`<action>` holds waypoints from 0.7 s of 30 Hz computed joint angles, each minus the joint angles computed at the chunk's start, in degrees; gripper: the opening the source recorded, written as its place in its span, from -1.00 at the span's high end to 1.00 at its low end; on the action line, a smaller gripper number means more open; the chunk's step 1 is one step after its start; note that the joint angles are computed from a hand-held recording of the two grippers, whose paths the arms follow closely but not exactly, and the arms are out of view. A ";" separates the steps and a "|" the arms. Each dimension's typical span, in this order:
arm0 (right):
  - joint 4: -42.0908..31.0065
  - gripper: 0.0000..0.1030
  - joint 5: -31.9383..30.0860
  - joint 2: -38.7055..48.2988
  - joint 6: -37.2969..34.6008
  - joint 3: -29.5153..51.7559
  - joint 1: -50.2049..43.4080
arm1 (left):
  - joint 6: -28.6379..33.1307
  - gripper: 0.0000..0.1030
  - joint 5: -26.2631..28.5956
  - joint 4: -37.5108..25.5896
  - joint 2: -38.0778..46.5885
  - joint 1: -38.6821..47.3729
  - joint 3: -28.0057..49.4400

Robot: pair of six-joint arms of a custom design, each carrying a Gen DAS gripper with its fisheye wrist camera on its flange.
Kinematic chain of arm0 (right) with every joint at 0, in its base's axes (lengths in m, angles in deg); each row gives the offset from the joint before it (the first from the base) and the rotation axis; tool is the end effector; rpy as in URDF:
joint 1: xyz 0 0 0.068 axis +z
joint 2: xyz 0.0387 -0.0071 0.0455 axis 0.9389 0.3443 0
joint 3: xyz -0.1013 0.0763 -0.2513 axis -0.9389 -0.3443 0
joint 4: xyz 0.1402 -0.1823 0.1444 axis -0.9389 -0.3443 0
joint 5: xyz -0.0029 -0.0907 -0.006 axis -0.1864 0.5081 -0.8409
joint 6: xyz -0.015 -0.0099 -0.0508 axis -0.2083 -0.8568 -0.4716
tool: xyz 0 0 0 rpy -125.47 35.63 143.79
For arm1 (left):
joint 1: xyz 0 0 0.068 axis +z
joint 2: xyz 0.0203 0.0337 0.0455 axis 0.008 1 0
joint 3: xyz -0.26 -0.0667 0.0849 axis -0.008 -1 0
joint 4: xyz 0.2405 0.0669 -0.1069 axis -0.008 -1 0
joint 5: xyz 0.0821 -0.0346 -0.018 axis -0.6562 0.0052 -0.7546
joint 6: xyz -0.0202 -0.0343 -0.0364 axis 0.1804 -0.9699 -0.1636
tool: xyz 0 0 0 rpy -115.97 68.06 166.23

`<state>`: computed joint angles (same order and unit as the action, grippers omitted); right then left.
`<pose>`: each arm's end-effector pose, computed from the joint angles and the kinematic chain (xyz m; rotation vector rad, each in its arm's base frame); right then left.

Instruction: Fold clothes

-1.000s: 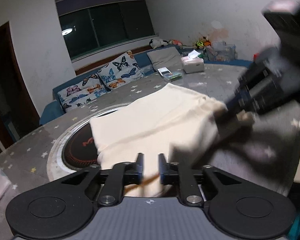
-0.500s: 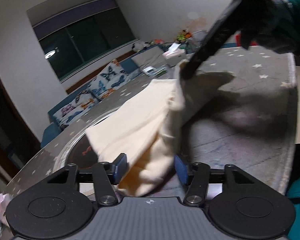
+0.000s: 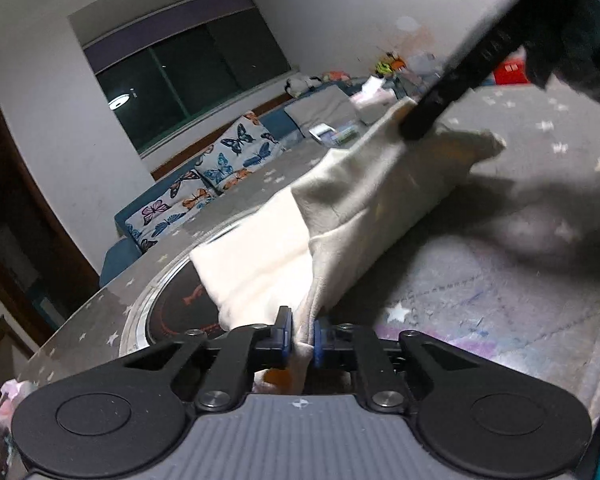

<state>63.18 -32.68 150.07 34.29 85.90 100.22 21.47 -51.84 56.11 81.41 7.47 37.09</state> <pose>0.2609 0.1551 0.1890 -0.5466 2.1168 0.3972 0.2550 0.0169 0.0865 0.8391 1.8546 0.1018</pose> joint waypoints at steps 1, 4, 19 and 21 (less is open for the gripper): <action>0.20 0.91 0.06 -0.90 0.00 -0.68 0.15 | -0.74 0.79 0.70 -0.52 -1.35 0.44 -0.57; -0.40 0.91 0.30 -5.39 -0.20 -3.11 1.28 | -1.82 0.80 3.26 -4.85 -7.40 1.97 -2.45; -17.10 0.91 6.03 -29.07 0.59 -7.39 8.00 | 1.35 0.80 18.15 -44.49 -39.11 10.55 -1.62; -15.12 0.91 4.75 -25.31 -1.10 -5.23 6.00 | -0.46 0.80 16.52 -41.40 -35.10 9.24 0.58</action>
